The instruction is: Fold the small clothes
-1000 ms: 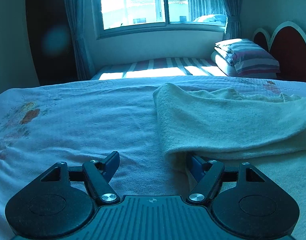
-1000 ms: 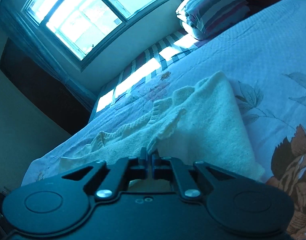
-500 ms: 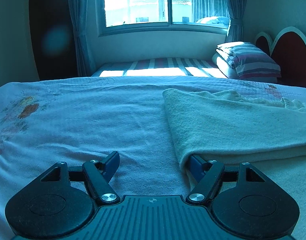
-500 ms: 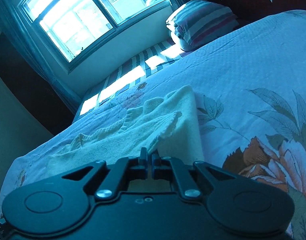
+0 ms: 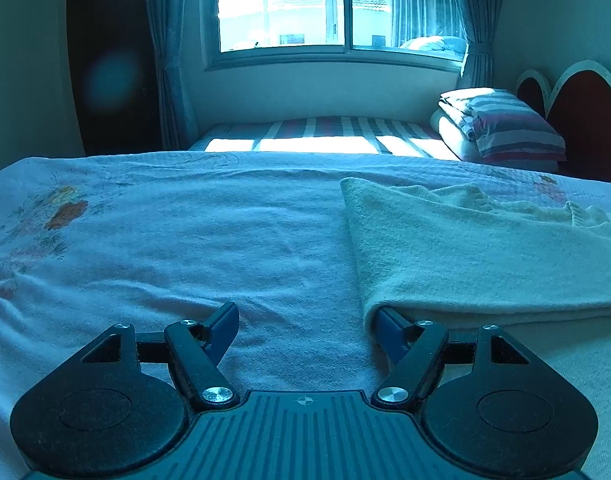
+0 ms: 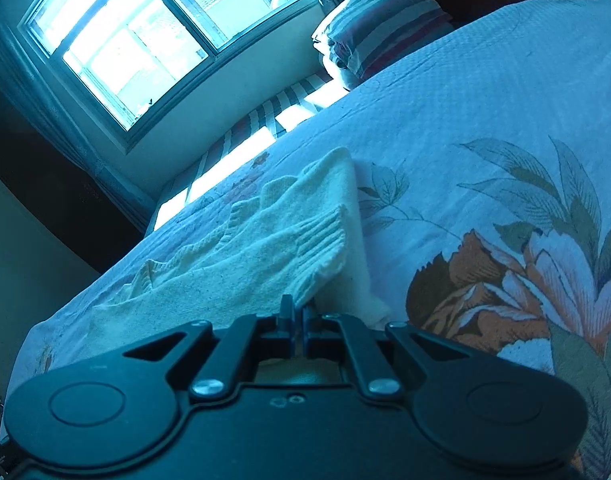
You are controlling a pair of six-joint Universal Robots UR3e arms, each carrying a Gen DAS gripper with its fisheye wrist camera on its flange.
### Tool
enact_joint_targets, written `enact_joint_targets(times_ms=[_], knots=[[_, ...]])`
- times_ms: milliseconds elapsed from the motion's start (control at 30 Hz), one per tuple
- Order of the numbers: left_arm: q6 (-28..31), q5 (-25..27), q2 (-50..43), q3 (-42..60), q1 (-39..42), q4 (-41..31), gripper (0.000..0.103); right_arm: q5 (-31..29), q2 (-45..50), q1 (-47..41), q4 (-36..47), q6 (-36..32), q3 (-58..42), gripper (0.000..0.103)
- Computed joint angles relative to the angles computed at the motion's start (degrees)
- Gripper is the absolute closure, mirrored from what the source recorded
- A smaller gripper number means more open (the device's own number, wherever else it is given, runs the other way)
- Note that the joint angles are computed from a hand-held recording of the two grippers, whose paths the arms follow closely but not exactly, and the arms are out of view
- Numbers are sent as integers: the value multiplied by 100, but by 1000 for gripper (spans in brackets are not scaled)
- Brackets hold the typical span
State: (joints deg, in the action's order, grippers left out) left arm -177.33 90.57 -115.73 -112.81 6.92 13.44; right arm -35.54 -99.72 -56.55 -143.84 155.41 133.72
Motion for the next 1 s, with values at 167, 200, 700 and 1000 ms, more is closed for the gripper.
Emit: enact_joint_targets(times_ms=[167, 200, 700, 1000], knots=[[103, -65, 92, -112, 83, -164, 29, -166, 25, -23, 0, -63, 73, 98], [151, -14, 149, -164, 103, -202, 29, -122, 2, -69, 60, -94, 88, 98], [150, -132, -362, 1204, -178, -1182, 29, -532, 430, 695, -1324, -814, -387, 95], [453, -17, -1325, 3229, -377, -1738, 29, -983, 1118, 1163, -2032, -208, -986, 91]])
